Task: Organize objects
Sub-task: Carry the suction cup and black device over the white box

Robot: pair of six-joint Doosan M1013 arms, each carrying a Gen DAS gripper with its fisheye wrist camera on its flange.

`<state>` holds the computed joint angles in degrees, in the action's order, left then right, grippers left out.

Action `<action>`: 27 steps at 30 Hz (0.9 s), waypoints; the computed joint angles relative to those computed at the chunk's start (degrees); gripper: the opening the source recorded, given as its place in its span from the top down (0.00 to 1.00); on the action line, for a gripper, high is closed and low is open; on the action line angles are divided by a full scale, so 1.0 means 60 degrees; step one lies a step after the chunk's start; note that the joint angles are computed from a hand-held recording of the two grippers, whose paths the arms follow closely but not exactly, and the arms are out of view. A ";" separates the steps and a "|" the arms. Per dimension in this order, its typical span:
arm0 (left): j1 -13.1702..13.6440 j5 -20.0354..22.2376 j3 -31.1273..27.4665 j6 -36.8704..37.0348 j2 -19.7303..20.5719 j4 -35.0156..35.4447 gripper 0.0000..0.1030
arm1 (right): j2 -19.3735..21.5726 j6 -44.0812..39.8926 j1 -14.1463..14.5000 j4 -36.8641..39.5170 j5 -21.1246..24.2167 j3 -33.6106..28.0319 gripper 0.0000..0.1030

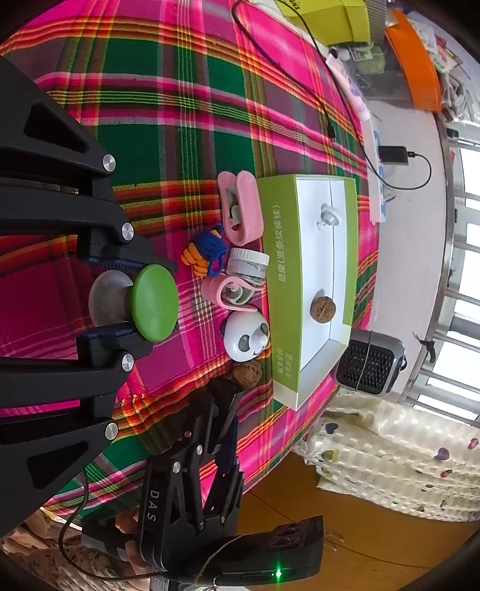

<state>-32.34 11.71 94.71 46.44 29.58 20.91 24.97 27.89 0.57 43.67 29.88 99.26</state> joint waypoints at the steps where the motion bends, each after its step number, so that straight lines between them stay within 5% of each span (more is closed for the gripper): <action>1: 0.0000 -0.0018 0.0008 -0.0001 -0.0002 -0.0021 0.78 | 0.0001 0.0068 0.0018 -0.0048 -0.0045 -0.0001 0.49; 7: -0.0022 0.0037 0.0000 -0.0276 0.0004 0.0306 0.78 | -0.0076 0.0133 0.0157 -0.0387 -0.0522 0.0140 0.49; 18: -0.0101 0.0321 -0.0025 -0.1361 0.0005 0.1488 0.85 | -0.0133 0.0183 0.0152 -0.0260 -0.0723 0.0232 0.72; 27: -0.0092 0.0339 -0.0023 -0.1368 -0.0001 0.1512 0.85 | -0.0182 0.0297 0.0183 -0.0321 -0.0879 0.0311 0.76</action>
